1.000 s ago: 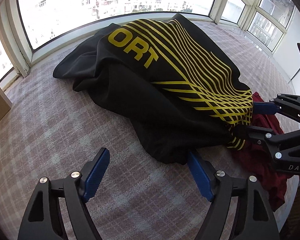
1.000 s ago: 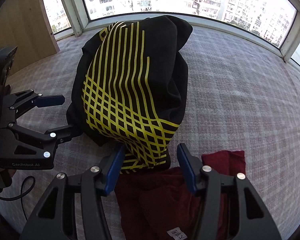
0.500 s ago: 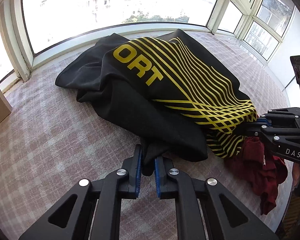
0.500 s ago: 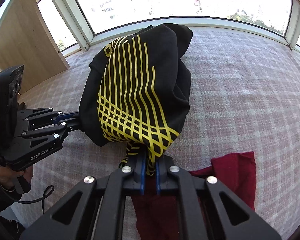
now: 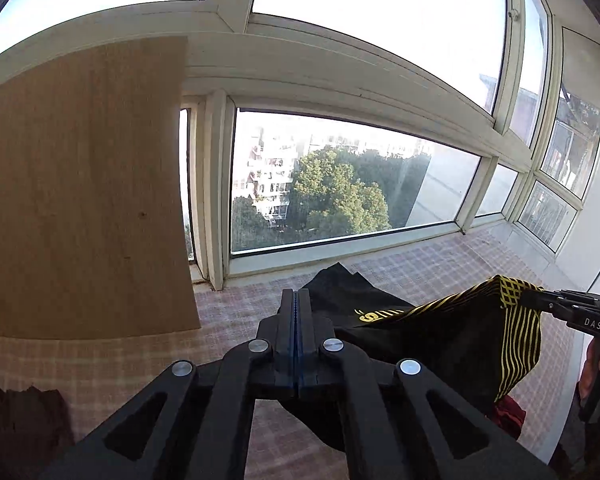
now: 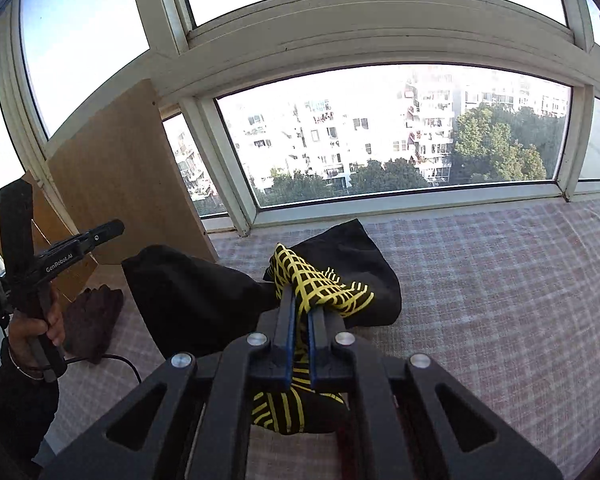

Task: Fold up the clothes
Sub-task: 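Lift the black pants with both tools and raise them off the table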

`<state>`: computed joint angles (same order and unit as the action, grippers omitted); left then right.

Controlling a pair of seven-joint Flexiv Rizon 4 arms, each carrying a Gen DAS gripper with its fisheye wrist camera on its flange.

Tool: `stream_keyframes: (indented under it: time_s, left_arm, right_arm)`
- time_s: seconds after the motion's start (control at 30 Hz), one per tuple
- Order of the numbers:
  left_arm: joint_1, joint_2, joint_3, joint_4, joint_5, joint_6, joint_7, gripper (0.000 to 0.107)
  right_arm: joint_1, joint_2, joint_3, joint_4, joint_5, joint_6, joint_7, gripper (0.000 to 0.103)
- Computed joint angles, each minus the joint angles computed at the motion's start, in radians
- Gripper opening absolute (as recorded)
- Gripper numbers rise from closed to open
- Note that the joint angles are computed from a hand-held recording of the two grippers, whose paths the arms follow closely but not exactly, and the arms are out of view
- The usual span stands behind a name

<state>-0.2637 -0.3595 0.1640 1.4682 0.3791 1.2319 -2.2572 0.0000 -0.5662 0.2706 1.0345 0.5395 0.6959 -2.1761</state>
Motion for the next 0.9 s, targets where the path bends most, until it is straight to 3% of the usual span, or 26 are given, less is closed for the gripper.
stream_keyframes:
  time_s: [0.07, 0.17, 0.33, 0.53, 0.6, 0.63, 0.67, 0.73, 0.77, 0.8, 0.9]
  left_arm:
    - [-0.052, 0.084, 0.066, 0.035, 0.106, -0.025, -0.079, 0.000]
    - [-0.068, 0.208, 0.067, 0.112, 0.194, -0.099, -0.099, 0.000]
    - [-0.033, 0.308, -0.018, 0.267, 0.096, -0.183, 0.056, 0.000]
    - [0.046, 0.215, -0.143, 0.415, -0.179, -0.107, 0.265, 0.003]
    - [0.064, 0.151, -0.181, 0.412, -0.267, -0.097, 0.319, 0.016]
    - [0.065, 0.122, -0.188, 0.400, -0.289, -0.097, 0.335, 0.029]
    - [0.066, 0.093, -0.194, 0.386, -0.311, -0.097, 0.351, 0.039]
    - [0.066, 0.034, -0.205, 0.356, -0.356, -0.102, 0.384, 0.041]
    - [0.063, 0.006, -0.206, 0.337, -0.371, -0.111, 0.397, 0.041]
    - [0.055, -0.016, -0.195, 0.314, -0.372, -0.135, 0.398, 0.041]
    - [0.063, -0.065, -0.197, 0.286, -0.425, -0.177, 0.419, 0.041]
  right_arm:
    - [-0.011, 0.058, 0.015, 0.043, 0.018, 0.007, -0.024, 0.005]
    - [0.002, 0.143, -0.002, 0.141, 0.003, 0.035, -0.035, 0.005]
    - [0.033, 0.207, -0.073, 0.323, -0.091, 0.098, 0.044, 0.005]
    - [0.031, 0.160, -0.141, 0.438, -0.223, 0.132, 0.187, 0.005]
    - [0.051, 0.148, -0.170, 0.479, -0.324, 0.162, 0.239, 0.007]
    - [0.061, 0.143, -0.185, 0.503, -0.378, 0.183, 0.267, 0.009]
    - [0.068, 0.141, -0.197, 0.527, -0.427, 0.202, 0.290, 0.014]
    - [0.070, 0.144, -0.204, 0.571, -0.499, 0.243, 0.311, 0.030]
    - [0.071, 0.147, -0.206, 0.594, -0.530, 0.265, 0.322, 0.047]
    - [0.066, 0.151, -0.202, 0.616, -0.547, 0.290, 0.323, 0.054]
    - [0.025, 0.166, -0.164, 0.639, -0.516, 0.280, 0.307, 0.054]
